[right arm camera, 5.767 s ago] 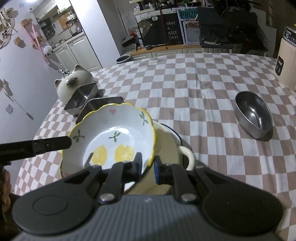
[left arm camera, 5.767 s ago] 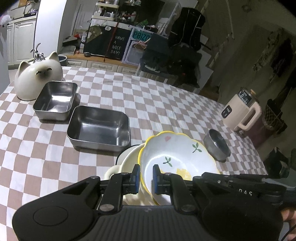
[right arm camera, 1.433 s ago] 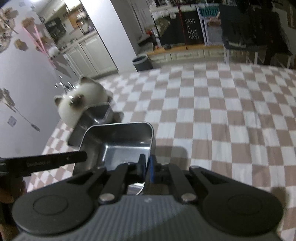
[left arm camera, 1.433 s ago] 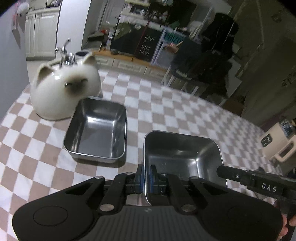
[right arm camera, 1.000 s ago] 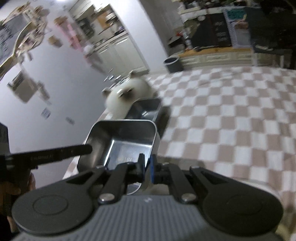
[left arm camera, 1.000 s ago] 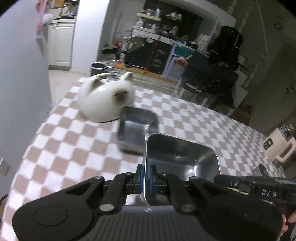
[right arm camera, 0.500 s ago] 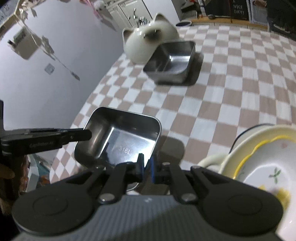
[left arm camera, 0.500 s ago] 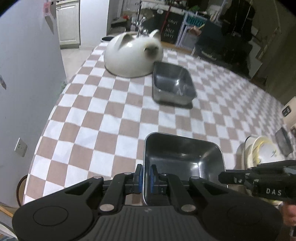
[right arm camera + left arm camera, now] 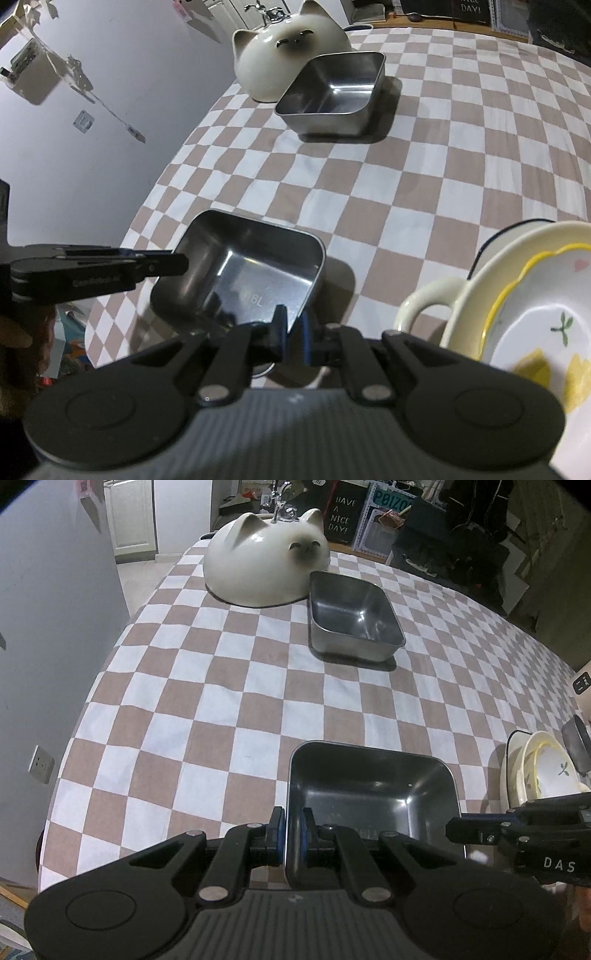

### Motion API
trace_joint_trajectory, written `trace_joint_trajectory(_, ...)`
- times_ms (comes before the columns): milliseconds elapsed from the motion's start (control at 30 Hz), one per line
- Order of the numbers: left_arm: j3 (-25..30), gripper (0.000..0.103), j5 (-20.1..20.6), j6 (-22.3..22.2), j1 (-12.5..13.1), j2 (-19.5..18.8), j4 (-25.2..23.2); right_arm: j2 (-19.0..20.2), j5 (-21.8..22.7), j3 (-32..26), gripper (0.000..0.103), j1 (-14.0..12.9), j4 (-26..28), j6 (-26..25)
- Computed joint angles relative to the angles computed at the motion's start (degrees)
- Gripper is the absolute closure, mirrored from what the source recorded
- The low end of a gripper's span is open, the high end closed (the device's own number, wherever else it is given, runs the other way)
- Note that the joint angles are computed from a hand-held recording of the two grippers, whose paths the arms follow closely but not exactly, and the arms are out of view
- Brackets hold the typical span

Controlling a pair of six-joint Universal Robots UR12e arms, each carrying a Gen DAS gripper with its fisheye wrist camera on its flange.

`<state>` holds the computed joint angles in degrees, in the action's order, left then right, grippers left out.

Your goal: Organize plates and bowls

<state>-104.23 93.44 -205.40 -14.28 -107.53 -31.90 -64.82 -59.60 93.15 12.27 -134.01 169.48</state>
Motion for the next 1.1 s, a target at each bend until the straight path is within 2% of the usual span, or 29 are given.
trace_joint_trajectory(233,-0.02,0.089,-0.66,0.32,0.13,-0.11,0.2,0.26,0.08,-0.26,0.093,0.12,0.18,0.38)
trace_joint_trajectory(767,-0.1,0.089,-1.67,1.21,0.41,-0.12,0.1,0.14,-1.54,0.23,0.093,0.62,-0.73,4.52)
trace_joint_trajectory(900,0.01,0.086,-1.38,1.16,0.44,-0.16,-0.93,0.04,-2.23,0.27,0.089,0.81,0.0,4.99)
trace_joint_trajectory(933,0.04,0.083,-1.16,1.07,0.46,-0.16,-1.29,0.01,-2.55,0.36,0.087,0.9,-0.11,5.06)
trace_joint_trajectory(1000,0.07,0.068,-0.24,0.79,0.42,-0.11,-2.01,-0.11,-3.08,0.58,0.086,1.04,-0.51,4.71)
trace_joint_trajectory(1067,-0.13,0.047,0.14,0.42,0.48,0.08,-2.18,-0.2,-3.32,0.68,0.084,1.12,-0.56,4.46)
trace_joint_trajectory(1100,-0.29,0.043,0.12,0.18,0.56,0.22,-2.13,-0.21,-3.08,0.67,0.081,1.09,-0.19,4.46)
